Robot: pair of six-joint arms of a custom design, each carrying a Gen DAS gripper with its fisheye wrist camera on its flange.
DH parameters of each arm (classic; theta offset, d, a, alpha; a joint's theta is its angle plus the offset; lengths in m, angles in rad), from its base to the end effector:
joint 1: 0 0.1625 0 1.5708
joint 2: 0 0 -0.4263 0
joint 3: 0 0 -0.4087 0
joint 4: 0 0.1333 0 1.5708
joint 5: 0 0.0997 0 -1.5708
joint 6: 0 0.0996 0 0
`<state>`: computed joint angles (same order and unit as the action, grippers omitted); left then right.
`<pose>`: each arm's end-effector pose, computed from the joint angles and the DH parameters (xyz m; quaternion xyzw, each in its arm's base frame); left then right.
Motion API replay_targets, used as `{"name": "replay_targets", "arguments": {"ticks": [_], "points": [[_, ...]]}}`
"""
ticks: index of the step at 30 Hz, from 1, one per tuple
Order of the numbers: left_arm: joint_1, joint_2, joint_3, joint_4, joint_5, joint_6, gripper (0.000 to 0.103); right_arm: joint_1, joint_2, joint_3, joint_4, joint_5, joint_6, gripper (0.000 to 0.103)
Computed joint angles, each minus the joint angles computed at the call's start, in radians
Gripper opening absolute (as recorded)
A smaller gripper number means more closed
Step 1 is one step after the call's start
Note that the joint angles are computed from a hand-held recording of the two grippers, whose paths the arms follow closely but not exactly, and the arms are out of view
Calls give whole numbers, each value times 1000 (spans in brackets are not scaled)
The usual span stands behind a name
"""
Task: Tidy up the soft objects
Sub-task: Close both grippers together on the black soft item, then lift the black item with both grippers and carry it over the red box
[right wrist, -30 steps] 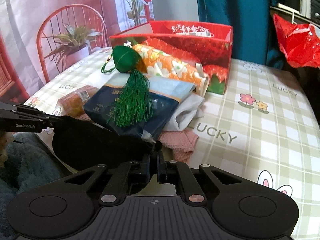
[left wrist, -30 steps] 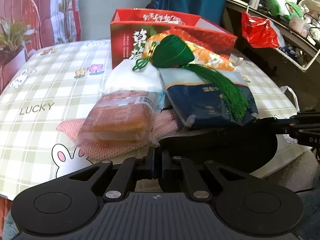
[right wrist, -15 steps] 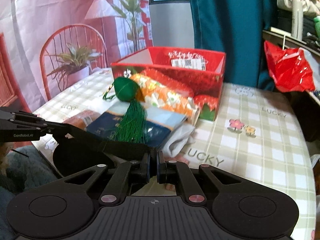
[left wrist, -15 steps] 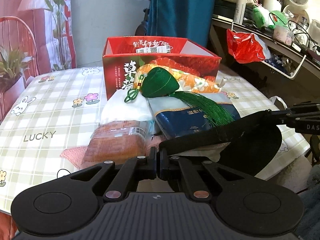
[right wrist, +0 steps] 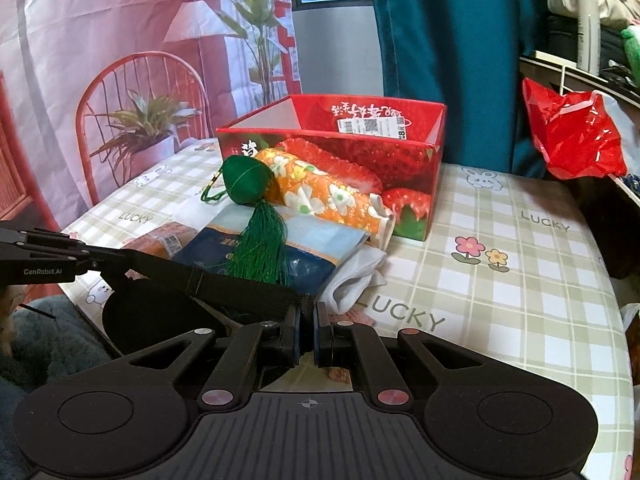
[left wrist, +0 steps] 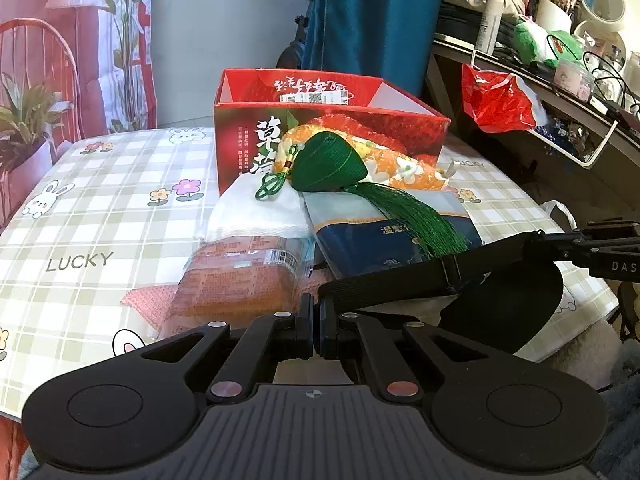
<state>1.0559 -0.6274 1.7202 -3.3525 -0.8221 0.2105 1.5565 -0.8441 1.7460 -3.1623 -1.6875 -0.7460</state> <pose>-0.1482 -0.6704 0.0569 0.1954 0.8629 -0.3628 0.2926 0.1120 -0.6782 0.1476 0.3177 -0.8844 0.2930 0.1762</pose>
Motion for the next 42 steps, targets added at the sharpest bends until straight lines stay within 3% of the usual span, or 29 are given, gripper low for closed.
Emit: {"name": "replay_targets", "arguments": {"ticks": [6,16,29,35,42], "points": [[0,-15,9,-34,-26,5,4,1,-1,-1,-1,8,1,6],[-33,-62,10,-123,-79,48,4,28,-41,-15,-9,83,-3,6],[-63,-50,-87,-156,-102,151,4,62,-38,-104,16,132,-6,6],[-56,-6,-190,-130,-89,178,4,74,-14,-153,18,127,-36,6],[-28,100,-428,-52,-38,243,4,98,83,-309,62,80,-82,6]]}}
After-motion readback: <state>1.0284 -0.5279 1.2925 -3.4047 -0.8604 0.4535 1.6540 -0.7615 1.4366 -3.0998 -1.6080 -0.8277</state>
